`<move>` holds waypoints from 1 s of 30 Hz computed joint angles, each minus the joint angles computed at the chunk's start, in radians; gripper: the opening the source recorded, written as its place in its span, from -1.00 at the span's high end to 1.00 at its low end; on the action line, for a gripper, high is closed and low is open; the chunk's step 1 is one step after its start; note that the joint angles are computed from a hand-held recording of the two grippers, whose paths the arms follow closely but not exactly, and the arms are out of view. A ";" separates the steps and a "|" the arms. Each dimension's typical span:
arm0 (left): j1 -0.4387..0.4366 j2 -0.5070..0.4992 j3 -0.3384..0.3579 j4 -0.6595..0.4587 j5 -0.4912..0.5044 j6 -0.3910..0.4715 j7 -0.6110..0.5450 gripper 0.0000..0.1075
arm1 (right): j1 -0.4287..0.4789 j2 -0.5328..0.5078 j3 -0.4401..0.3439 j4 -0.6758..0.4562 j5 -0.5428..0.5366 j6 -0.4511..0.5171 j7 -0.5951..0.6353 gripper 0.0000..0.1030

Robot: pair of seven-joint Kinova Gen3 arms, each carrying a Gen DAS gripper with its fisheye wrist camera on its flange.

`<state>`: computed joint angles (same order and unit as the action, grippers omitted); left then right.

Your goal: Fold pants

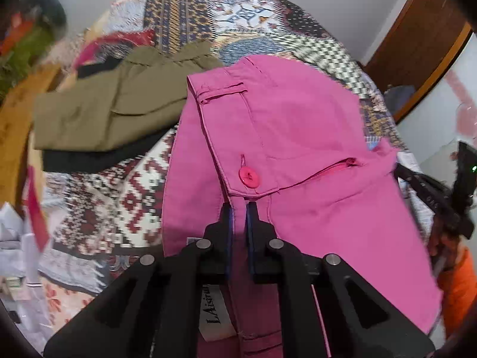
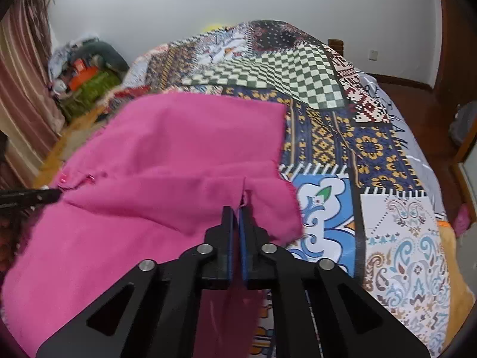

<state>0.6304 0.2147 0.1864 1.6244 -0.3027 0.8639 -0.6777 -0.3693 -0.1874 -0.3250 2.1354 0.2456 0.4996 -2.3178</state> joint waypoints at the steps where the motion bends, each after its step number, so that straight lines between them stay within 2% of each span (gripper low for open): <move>1: -0.001 0.003 0.008 0.000 -0.014 0.007 0.018 0.83 | 0.003 0.012 -0.008 -0.013 0.016 0.029 -0.018 0.98; 3: -0.029 -0.005 0.025 0.016 0.005 -0.009 0.005 0.83 | -0.031 0.029 0.032 -0.016 -0.001 0.038 -0.013 0.98; 5: -0.006 -0.007 0.001 0.011 0.002 -0.001 -0.009 0.83 | -0.054 0.020 0.076 -0.015 -0.066 0.040 0.050 0.98; 9: -0.006 -0.011 0.008 -0.008 0.000 0.034 -0.037 0.80 | -0.028 -0.013 0.053 -0.018 -0.102 0.056 0.099 0.96; 11: -0.006 -0.027 0.009 -0.005 -0.002 0.034 -0.043 0.72 | -0.024 -0.034 0.052 -0.019 -0.116 0.067 0.110 0.96; 13: -0.017 -0.045 0.009 -0.002 0.005 0.026 -0.050 0.49 | -0.012 -0.052 0.041 -0.025 -0.116 0.080 0.110 0.96; 15: -0.027 -0.059 0.008 -0.001 0.000 0.015 -0.046 0.36 | 0.001 -0.068 0.035 -0.030 -0.116 0.091 0.110 0.92; 18: -0.041 -0.051 0.007 -0.027 -0.014 0.026 -0.049 0.25 | 0.022 -0.084 0.036 -0.039 -0.124 0.106 0.104 0.80; 21: -0.083 -0.026 0.003 -0.054 0.043 0.015 -0.103 0.12 | 0.045 -0.095 0.044 -0.041 -0.133 0.097 0.099 0.54; 26: -0.127 0.037 -0.008 -0.095 0.146 0.018 -0.170 0.11 | 0.087 -0.068 0.034 -0.050 -0.103 0.076 0.071 0.13; 30: -0.168 0.078 0.004 -0.103 0.256 0.007 -0.243 0.10 | 0.059 -0.023 0.090 -0.043 -0.162 0.043 0.117 0.10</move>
<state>0.4619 0.2923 0.1908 1.5215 -0.0463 0.8711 -0.9211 -0.3099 -0.2100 -0.2347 2.0926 0.0832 0.5428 -2.2005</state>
